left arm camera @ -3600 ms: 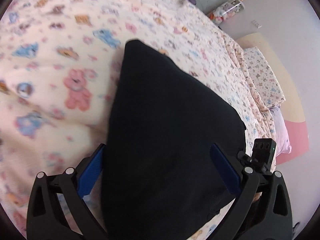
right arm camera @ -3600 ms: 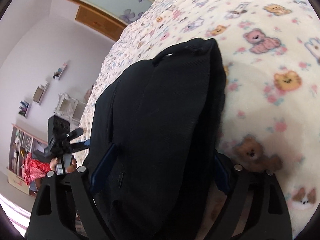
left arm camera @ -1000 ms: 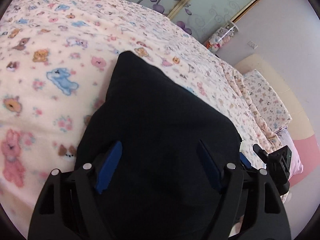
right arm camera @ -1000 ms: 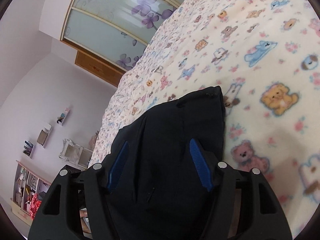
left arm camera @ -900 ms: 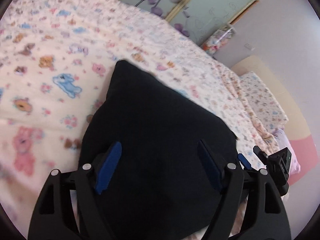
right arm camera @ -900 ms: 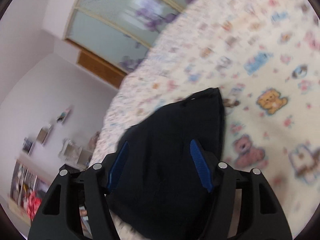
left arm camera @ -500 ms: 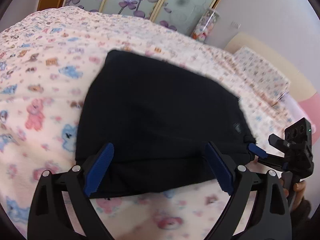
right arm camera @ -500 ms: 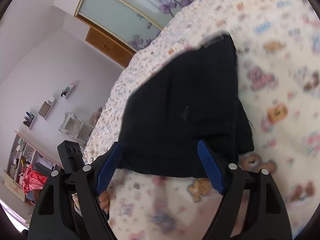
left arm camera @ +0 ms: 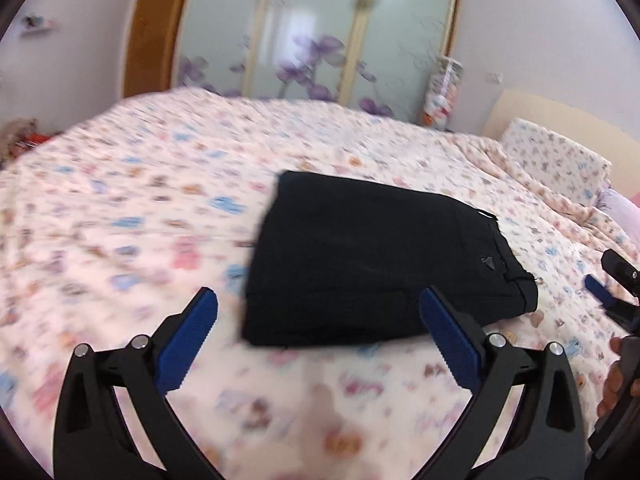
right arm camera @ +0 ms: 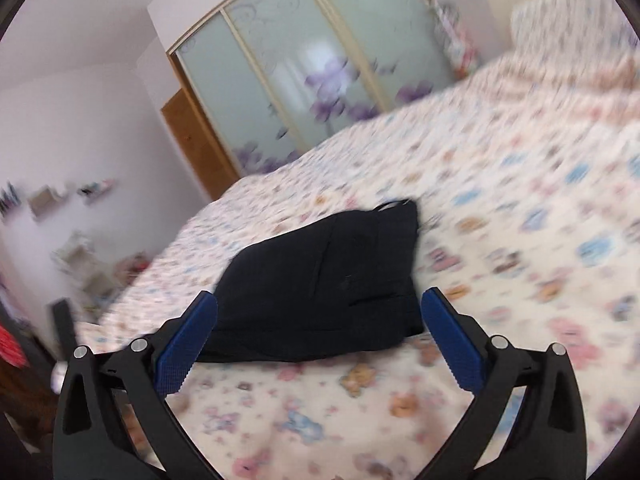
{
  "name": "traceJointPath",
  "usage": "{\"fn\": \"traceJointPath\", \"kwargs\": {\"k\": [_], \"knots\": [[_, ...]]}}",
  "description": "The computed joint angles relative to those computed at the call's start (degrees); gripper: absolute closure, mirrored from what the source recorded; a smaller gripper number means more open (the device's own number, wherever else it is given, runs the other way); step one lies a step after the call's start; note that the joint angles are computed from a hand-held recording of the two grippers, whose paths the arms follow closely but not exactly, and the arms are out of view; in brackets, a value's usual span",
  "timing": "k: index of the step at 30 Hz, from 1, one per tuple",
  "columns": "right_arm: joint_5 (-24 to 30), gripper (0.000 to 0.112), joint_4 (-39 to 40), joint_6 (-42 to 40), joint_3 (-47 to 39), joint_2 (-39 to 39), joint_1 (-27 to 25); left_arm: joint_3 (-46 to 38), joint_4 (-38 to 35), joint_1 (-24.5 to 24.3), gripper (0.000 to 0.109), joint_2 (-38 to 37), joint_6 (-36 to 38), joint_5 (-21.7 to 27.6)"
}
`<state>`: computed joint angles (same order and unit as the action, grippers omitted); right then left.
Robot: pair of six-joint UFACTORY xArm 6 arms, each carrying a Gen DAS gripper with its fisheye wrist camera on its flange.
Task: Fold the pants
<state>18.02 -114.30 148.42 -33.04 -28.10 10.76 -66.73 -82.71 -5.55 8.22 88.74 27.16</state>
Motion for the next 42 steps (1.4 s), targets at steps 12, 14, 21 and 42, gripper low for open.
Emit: {"fn": "traceJointPath", "kwargs": {"k": [12, 14, 21, 42], "knots": [[45.3, 0.011, 28.2, -21.8, 1.6, 2.6, 30.4, 14.2, -11.8, 0.9, 0.007, -10.3, 16.6, -7.1], [47.6, 0.011, 29.8, -22.8, 1.2, 4.5, 32.7, 15.2, -12.8, 1.3, 0.007, -10.4, 17.9, -5.3], [48.2, 0.011, 29.4, -24.1, -1.6, 10.5, 34.7, 17.0, -14.1, -0.4, 0.007, -10.6, 22.6, -5.6], [46.6, 0.011, 33.1, -22.3, -4.4, 15.0, 34.3, 17.8, -17.7, -1.6, 0.007, -10.6, 27.2, -6.5]]}}
